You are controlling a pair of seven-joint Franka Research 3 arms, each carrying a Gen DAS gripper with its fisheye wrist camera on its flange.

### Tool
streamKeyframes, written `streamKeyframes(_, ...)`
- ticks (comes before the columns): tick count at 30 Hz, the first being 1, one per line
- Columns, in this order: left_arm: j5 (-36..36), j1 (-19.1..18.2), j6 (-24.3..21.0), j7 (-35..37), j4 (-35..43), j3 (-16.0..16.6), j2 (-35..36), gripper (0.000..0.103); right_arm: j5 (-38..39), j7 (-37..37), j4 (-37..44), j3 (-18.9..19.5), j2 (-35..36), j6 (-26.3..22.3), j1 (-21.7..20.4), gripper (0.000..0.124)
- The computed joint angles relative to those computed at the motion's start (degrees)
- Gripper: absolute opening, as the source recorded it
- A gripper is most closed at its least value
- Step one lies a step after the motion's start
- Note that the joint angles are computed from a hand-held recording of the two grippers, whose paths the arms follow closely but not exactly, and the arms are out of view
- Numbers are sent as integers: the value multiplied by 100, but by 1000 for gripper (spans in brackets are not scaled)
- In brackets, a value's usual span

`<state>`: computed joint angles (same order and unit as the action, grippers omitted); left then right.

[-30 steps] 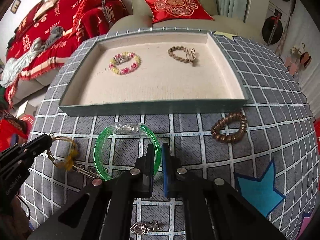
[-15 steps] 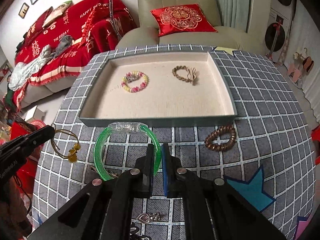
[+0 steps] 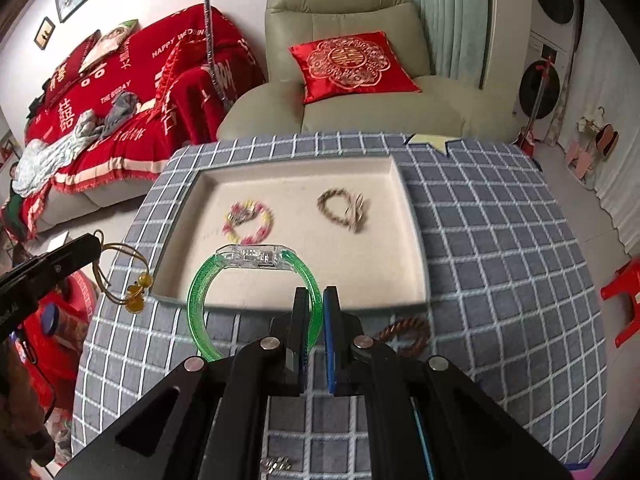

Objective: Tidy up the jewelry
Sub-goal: 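Carry the hair tie and bangle into the tray and open both tools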

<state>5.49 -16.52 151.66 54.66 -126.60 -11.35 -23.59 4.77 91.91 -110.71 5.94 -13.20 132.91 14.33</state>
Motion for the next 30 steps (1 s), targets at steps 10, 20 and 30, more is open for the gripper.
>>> streamKeyframes(10,44,191,-23,233,1114,7,1089,19,-256,192,1393,-108,1230,-307,33,8)
streamKeyframes(20,381,411,-144,213,2156,-68,2362,19,-570,490,2487,-341,2460,-465,238,8)
streamKeyframes(30,1246,339,-736,-108,2664,-26,3095,19,-533,580,2448,-472,2824,-318,282,8)
